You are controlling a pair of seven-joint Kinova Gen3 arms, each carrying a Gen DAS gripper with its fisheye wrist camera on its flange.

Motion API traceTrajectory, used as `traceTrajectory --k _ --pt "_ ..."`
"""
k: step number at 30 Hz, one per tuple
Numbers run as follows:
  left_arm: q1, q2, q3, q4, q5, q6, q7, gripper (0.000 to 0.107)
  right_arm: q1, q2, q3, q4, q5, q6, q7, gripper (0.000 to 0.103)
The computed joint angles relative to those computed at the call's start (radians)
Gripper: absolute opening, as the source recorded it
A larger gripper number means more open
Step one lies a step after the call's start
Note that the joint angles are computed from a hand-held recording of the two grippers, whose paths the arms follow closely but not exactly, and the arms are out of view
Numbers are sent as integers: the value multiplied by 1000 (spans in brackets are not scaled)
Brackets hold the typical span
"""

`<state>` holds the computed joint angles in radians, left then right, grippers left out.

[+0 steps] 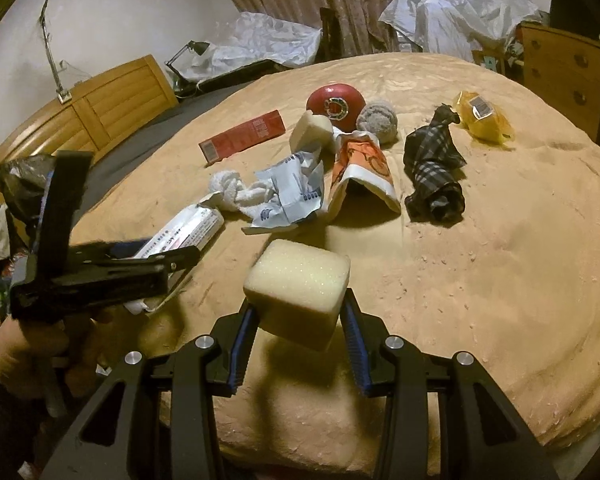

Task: Collect trash
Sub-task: 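Grasp the yellow sponge with the right tool while the left tool grasps the white medicine box, then lift the sponge and medicine box and carry them over the white bucket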

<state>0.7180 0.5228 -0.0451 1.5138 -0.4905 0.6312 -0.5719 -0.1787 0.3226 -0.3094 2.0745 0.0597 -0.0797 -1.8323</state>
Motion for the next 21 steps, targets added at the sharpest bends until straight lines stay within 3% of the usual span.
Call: traceTrajectory --k 2,4,7,13,18,21 --pt "23 -4 -31 17 -19 -17 34 48 -5 2 5 4 -50 -6 48 43" --pt "28 -6 -16 32 -94 -18 108 47 -10 4 8 5 -132 -6 128 43" --pt "50 -23 0 62 -209 -5 230 47 -129 -11 124 17 -254 -15 234 43" --pt "300 -90 -156 119 -445 55 474 47 -407 -84 377 88 -498 -105 478 43" --pt "530 -116 -307 129 -614 124 678 47 -639 -190 535 184 -701 -274 663 43" --pt "581 -119 -294 133 -728 196 792 48 -778 -252 623 226 -823 -353 774 43"
